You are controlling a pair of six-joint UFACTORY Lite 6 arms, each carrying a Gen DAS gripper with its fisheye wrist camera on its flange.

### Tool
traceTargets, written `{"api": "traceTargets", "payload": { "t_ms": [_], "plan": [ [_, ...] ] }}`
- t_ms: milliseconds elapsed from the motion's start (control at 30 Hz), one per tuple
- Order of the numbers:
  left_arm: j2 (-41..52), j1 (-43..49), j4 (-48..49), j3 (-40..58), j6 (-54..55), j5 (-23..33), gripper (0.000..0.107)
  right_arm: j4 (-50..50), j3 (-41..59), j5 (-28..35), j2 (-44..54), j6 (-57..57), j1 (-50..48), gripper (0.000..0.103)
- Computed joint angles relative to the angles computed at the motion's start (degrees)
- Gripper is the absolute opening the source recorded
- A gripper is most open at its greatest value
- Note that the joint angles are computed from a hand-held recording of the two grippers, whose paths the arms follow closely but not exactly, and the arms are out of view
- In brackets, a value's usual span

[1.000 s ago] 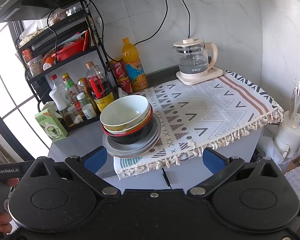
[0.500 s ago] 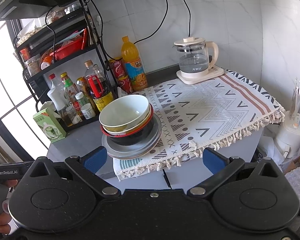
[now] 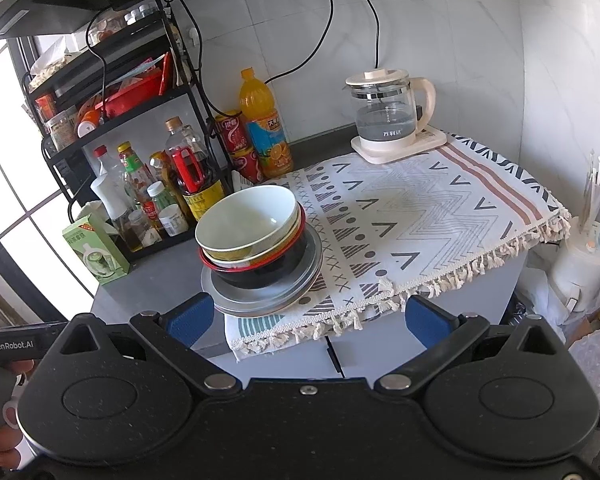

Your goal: Organize plates and bowls

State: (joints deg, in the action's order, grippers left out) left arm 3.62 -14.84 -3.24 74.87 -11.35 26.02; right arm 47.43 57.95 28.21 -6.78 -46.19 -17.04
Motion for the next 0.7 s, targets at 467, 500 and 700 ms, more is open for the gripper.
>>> {"api": "traceTargets", "payload": {
  "t_ms": [467,500,700],
  "plan": [
    [-0.5,0.7,-3.3,-0.4,4.6,-0.1,0.103,-1.7,-1.2,1.2,-1.4,0.1,0.4,0.103],
    [-0.8,0.6,-3.7,-0.7,5.3,-0.4,0.103,-2.0,-1.4,1.6,-1.7,0.2,0.5,0.103],
    [-1.2,0.7,-4.3,-1.5,6.4,-0.3,0.103,-4.5,-1.1,2.3,-1.9,1.4,1.5,0.103]
  ]
}}
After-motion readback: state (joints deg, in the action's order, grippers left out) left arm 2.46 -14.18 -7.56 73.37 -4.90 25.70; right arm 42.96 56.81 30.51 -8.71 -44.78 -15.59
